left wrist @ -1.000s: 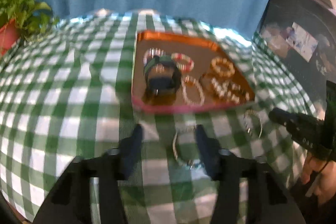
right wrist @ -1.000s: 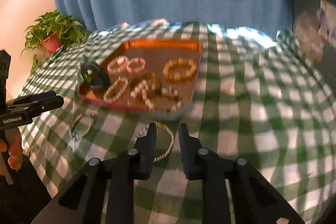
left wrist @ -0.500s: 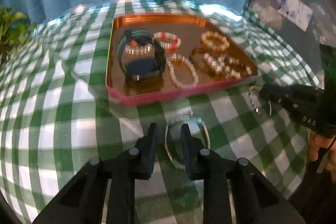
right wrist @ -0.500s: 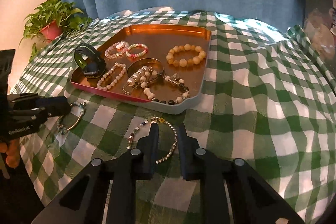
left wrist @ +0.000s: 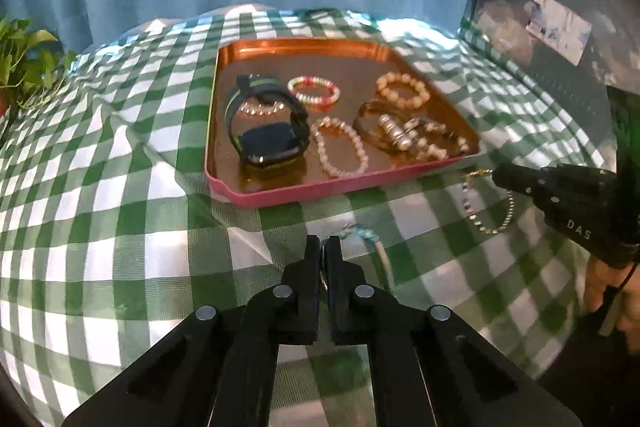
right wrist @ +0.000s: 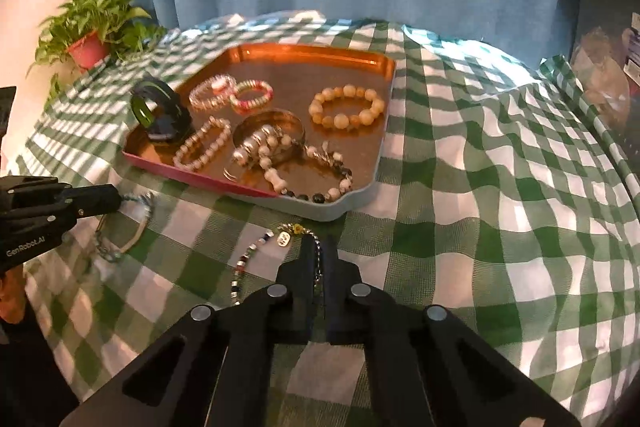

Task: Organize jewelry
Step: 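Grasp the gold-black beaded bracelet with the right gripper while the left grasps the green beaded bracelet, then carry both bracelets over the orange tray with both grippers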

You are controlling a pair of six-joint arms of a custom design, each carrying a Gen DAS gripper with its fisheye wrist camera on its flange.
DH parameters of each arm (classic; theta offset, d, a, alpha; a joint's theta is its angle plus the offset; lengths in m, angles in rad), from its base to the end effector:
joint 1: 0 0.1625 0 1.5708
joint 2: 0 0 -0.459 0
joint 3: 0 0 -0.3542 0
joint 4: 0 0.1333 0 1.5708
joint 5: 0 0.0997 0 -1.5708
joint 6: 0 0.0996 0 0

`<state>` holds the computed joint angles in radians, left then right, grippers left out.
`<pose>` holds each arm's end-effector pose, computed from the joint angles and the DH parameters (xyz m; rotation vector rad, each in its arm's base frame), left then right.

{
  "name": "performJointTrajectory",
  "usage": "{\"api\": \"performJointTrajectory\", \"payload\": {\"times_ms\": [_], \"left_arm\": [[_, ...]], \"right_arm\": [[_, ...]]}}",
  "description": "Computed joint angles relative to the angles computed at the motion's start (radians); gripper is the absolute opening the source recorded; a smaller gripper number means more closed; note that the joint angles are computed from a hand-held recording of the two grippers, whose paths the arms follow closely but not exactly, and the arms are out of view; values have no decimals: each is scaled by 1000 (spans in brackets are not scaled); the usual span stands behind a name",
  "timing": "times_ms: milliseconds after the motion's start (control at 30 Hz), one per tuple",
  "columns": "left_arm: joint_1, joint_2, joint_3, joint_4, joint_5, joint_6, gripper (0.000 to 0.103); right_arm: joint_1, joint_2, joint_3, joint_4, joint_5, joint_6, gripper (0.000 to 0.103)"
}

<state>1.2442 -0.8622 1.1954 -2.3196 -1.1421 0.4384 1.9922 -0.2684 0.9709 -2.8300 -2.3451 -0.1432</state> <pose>-0.0787 -0.7770 0.3525 0.8748 2.4997 -0.5248 0.3997 -0.7361 0.0476 0.3892 -2.3186 0.7929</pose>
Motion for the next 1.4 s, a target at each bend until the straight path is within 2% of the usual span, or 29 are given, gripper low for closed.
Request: {"api": "performJointTrajectory", "payload": {"times_ms": [133, 367, 533, 800, 933, 1200, 1400], "left_arm": [[-16, -38, 25, 11, -20, -33, 3], [-70, -112, 110, -49, -13, -29, 3], [-108, -129, 103, -76, -29, -44, 3], [-156, -126, 27, -79, -9, -98, 3], [-167, -126, -3, -71, -17, -105, 3], [-180, -109, -71, -55, -42, -96, 3], [-167, -34, -212, -10, -67, -108, 3]], "right_arm": [[18, -13, 17, -23, -1, -4, 2], [61, -34, 37, -42, 7, 23, 2], [100, -28, 1, -44, -8, 2, 2], [153, -10, -105, -37, -36, -61, 2], [165, -6, -155, -18, -7, -43, 2], [186, 38, -293, 23, 14, -72, 2], [171, 66, -379, 70, 46, -52, 2]]}}
